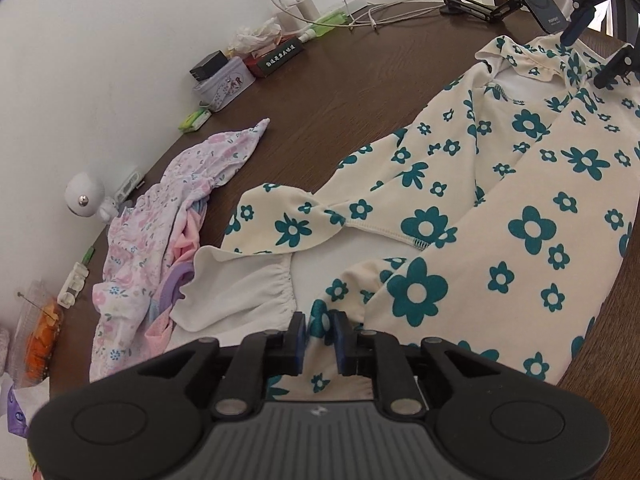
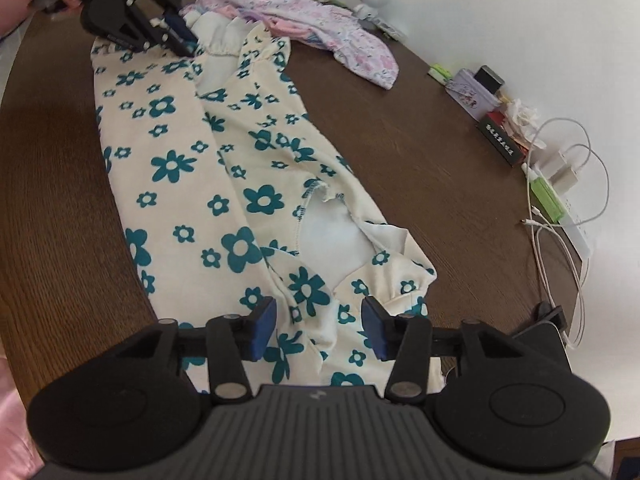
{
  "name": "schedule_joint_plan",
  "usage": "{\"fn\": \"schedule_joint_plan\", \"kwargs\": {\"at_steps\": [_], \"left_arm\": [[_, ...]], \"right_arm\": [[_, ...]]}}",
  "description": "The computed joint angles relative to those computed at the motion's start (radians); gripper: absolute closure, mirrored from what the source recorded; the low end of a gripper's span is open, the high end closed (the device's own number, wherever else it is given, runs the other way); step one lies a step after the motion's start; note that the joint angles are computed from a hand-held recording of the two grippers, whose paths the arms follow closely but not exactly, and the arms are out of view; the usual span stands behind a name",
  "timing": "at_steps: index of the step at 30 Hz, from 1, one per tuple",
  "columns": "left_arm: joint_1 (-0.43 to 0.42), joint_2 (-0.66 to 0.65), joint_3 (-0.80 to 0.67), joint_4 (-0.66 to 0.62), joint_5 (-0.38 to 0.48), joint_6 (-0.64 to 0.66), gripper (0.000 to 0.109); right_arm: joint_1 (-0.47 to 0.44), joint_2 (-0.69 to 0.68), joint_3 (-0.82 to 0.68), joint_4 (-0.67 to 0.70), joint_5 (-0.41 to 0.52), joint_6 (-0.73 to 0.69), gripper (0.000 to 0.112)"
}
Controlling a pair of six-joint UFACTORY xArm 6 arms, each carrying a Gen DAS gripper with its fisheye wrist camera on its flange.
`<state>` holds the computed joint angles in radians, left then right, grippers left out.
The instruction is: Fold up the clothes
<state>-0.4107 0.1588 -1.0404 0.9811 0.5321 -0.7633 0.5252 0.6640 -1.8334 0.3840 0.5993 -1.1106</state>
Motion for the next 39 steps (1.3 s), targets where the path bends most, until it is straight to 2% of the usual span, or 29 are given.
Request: {"fn": "schedule_joint_plan", "kwargs": {"at_steps": [1,4,6,9,12,14,15,16,18,21,29,35,39], "left_arm": [[0.003,-0.006,0.005,0.008,0.000,-0.031,0.079],[0.004,-0.042,0.026,0.058,0.015,-0.157,0.034],[0.008,-0.086,0.065,0.103,-0.020,-0.226,0.027],[-0.008,-0.167,0.129,0.190,-0.067,-0.332,0.027],[-0.045,-0.218,0.171,0.258,-0.069,-0.426,0.029],[-0.081,-0.225,0.180,0.263,-0.025,-0.466,0.051],[-0.094,-0.223,0.181,0.243,-0.006,-0.465,0.071],[-0.093,-0.223,0.191,0.220,-0.016,-0.459,0.081],[-0.083,-0.221,0.210,0.178,-0.050,-0.445,0.086],[-0.083,-0.211,0.226,0.160,-0.046,-0.455,0.086],[-0.050,-0.190,0.250,0.172,-0.049,-0.504,0.086],[-0.025,-0.203,0.278,0.258,-0.090,-0.610,0.082],[-0.013,-0.236,0.313,0.281,-0.086,-0.655,0.059]], "right_arm": [[-0.012,-0.022,0.022,0.058,-0.003,0.003,0.064],[-0.039,-0.108,0.122,0.227,-0.016,-0.035,0.064],[-0.046,-0.168,0.211,0.316,-0.039,-0.095,0.064],[-0.044,-0.222,0.331,0.363,-0.116,-0.146,0.064],[-0.046,-0.223,0.385,0.419,-0.161,-0.160,0.071],[-0.056,-0.211,0.382,0.511,-0.153,-0.198,0.080],[-0.062,-0.200,0.373,0.532,-0.148,-0.191,0.085],[-0.068,-0.186,0.359,0.523,-0.139,-0.159,0.093],[-0.078,-0.162,0.337,0.511,-0.127,-0.112,0.094],[-0.086,-0.144,0.324,0.505,-0.109,-0.071,0.094],[-0.073,-0.147,0.346,0.504,-0.155,-0.061,0.092],[-0.069,-0.150,0.353,0.505,-0.169,-0.049,0.091],[-0.062,-0.154,0.363,0.470,-0.193,-0.026,0.087]]}}
